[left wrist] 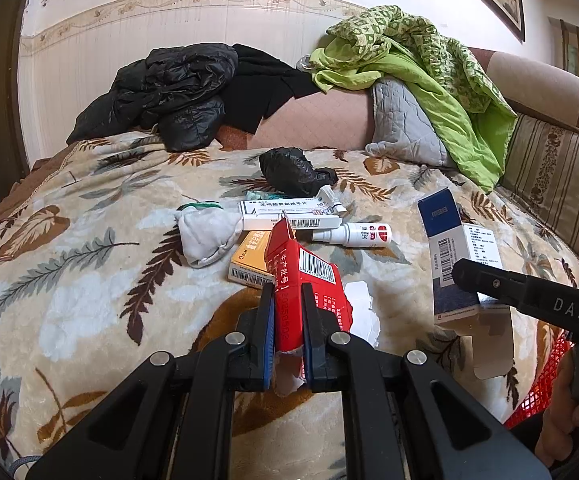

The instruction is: Collect trash

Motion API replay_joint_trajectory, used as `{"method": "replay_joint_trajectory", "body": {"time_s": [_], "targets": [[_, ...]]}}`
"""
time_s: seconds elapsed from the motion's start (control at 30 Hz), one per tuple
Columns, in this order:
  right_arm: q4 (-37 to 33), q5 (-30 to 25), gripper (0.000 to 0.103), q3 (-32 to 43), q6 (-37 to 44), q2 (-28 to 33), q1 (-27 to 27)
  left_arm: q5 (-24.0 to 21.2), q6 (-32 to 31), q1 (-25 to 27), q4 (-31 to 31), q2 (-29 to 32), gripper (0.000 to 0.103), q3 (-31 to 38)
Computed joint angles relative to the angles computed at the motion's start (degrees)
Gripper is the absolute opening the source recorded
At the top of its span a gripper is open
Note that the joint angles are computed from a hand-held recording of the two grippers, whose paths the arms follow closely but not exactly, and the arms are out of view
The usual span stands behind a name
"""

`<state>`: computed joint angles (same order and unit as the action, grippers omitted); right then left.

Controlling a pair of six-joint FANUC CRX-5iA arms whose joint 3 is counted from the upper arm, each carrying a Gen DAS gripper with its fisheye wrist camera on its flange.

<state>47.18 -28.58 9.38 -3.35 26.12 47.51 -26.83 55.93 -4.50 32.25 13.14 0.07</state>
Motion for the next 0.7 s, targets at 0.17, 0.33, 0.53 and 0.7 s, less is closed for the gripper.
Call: {"method": "replay_joint_trajectory", "body": {"time_s": [0.17, 0.33, 0.53, 0.7], "targets": [[0.1, 0.0, 0.032, 0.0, -0.1, 0.0, 0.0, -0.1, 0.2, 0.0, -0.1, 0.0, 0.01, 0.1], [0.2, 0.1, 0.032, -0.2, -0.2, -0.1, -0.1, 0.1, -0.1, 0.0, 0.0, -0.1, 0.01, -0.2], [0.3, 0.1, 0.032, -0.1, -0.3, -0.1, 0.0, 0.2, -0.4, 0.0, 0.3, -0.2, 0.01, -0.4], [0.4, 0.2, 0.032, -0.2, -0.6, -0.1, 0.0, 0.1, -0.8, 0.0, 0.6, -0.2, 0.01, -0.3]]}}
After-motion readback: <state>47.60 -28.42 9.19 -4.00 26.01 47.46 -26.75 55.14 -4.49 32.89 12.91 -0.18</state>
